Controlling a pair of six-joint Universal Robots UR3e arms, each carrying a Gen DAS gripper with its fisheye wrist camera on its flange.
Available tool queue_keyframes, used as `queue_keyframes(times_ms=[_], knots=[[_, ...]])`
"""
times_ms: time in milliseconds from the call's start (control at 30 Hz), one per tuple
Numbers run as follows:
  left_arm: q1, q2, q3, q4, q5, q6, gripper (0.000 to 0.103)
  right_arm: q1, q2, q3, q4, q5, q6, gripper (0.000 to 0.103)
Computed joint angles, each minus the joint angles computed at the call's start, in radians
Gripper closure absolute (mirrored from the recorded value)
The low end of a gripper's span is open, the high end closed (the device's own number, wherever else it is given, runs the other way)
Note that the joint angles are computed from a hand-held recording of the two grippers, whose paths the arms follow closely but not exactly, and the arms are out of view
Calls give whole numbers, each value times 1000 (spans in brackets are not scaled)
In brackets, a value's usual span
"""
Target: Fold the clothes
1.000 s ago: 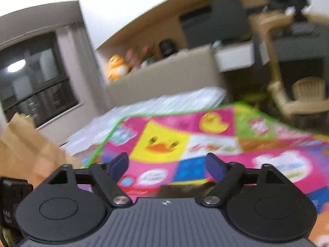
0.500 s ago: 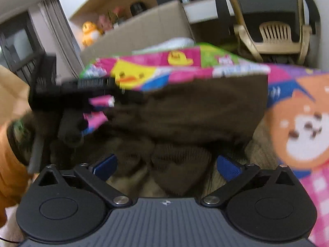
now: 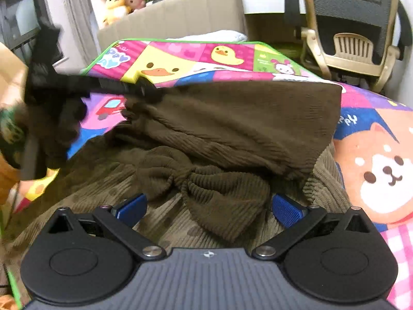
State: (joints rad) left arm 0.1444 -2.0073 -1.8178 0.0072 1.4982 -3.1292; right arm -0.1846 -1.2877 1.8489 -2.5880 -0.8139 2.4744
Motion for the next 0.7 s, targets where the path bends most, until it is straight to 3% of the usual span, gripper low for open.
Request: queue_keyframes(times_ms=[33, 100, 233, 333, 433, 500, 567, 600, 633, 700], knots=[[19, 18, -25, 14, -19, 1, 37, -17, -14, -12, 17, 32, -17, 0], [53, 68, -63, 42, -49, 0, 23, -43, -31, -10, -101, 62, 26, 0], [62, 104, -37, 19, 0, 27, 15, -5, 104, -222, -280, -60, 166, 0], [80, 80, 25, -116, -18, 33, 12, 51, 284, -485, -210, -187, 206, 0], [95, 58, 37, -159, -21, 43, 12, 110, 455, -720, -50, -340, 220, 0], [174, 86, 19, -196, -176, -40, 12, 120, 529, -827, 48, -388, 242, 0], [252, 101, 13, -233, -342, -121, 12, 77, 537, -868, 120, -310, 307, 0], [264, 87, 31, -248, -377, -146, 12, 57, 533, -870, 118, -263, 338, 1], [264, 64, 59, -266, -389, -170, 12, 39, 528, -864, 101, -217, 363, 2], [251, 15, 122, -301, -385, -209, 13, 35, 562, -942, 115, -183, 411, 15]])
